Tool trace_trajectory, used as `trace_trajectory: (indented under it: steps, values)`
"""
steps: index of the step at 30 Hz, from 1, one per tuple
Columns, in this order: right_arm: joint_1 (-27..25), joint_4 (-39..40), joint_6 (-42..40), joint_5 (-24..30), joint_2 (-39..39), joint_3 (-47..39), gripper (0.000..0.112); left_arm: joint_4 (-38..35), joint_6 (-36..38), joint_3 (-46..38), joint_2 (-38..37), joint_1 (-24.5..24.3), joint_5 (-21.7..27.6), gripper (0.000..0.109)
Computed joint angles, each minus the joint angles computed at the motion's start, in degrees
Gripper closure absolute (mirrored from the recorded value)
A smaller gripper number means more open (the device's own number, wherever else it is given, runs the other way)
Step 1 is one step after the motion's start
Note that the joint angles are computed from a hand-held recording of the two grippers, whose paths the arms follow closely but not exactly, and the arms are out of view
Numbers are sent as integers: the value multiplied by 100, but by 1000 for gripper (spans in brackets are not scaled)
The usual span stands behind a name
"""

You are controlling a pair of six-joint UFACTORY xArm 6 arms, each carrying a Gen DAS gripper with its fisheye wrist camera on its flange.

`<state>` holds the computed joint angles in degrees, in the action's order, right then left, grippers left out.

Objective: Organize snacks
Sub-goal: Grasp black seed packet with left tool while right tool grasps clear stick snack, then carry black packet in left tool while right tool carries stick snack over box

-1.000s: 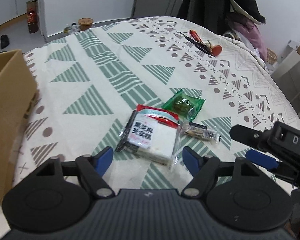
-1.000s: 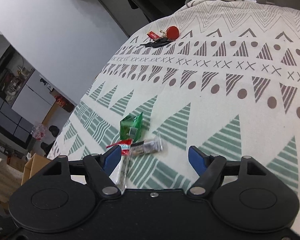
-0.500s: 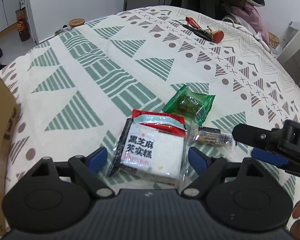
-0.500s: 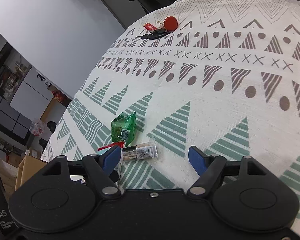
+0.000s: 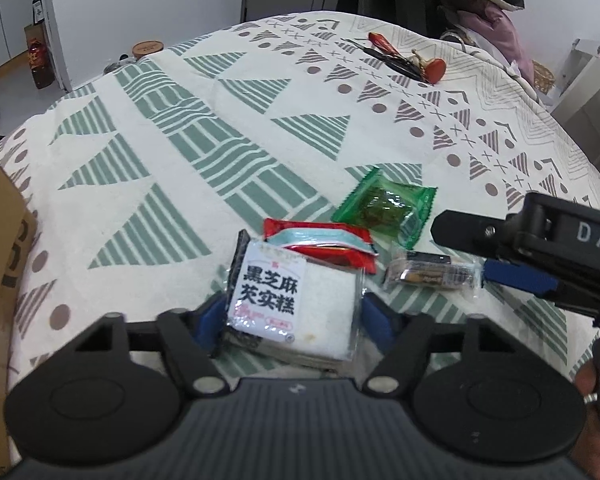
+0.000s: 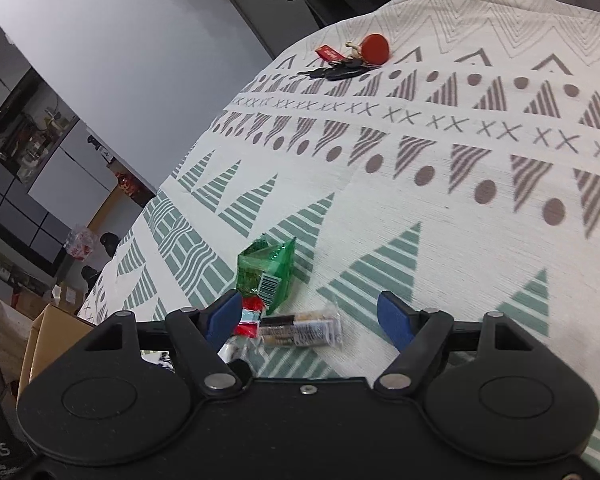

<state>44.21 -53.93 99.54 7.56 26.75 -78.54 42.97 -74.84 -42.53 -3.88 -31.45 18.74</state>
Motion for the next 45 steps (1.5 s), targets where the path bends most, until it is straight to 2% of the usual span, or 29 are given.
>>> trace_trajectory:
  steps: [3, 7, 10, 12, 16, 20, 23, 26, 27, 31, 42, 45]
  values:
    - [9, -103, 17, -1, 91, -144, 39, -140, 61, 199, -189, 105, -188, 49]
    - [17, -110, -118, -10, 188, -295, 41, -280, 120, 380, -426, 141, -112, 53]
    - [95, 937, -1088, -82, 190, -173, 51, -362, 181, 527, -610, 170, -85, 54]
    - [153, 1416, -1554, -102, 171, -89, 61, -373, 168, 632, -750, 186, -64, 56]
    - [299, 2058, -2189, -61, 124, -3, 66, -481, 220, 841, -1048, 217, -43, 64]
    - [530, 3118, -3294, 90, 124, -13, 78, -624, 330, 1029, -1340, 228, -5, 67]
    - [679, 3473, -3762, 230, 114, -47, 79, -641, 288, 1173, -1584, 237, 16, 70]
    - [795, 3812, -4174, 375, 136, -125, 91, -682, 312, 1298, -1830, 249, 48, 78]
    - [819, 3782, -4159, 437, 145, -156, 92, -762, 375, 1348, -1906, 262, 26, 85]
    - [871, 3458, -3883, 544, 54, -134, 95, -1011, 587, 1467, -2182, 273, 63, 88]
    - [876, 1848, -1986, 622, -484, 228, 96, -1278, 760, 1665, -2900, 92, 465, 95]
    - [940, 1745, -1857, 710, -557, 225, 96, -1316, 756, 1721, -3121, 27, 597, 96]
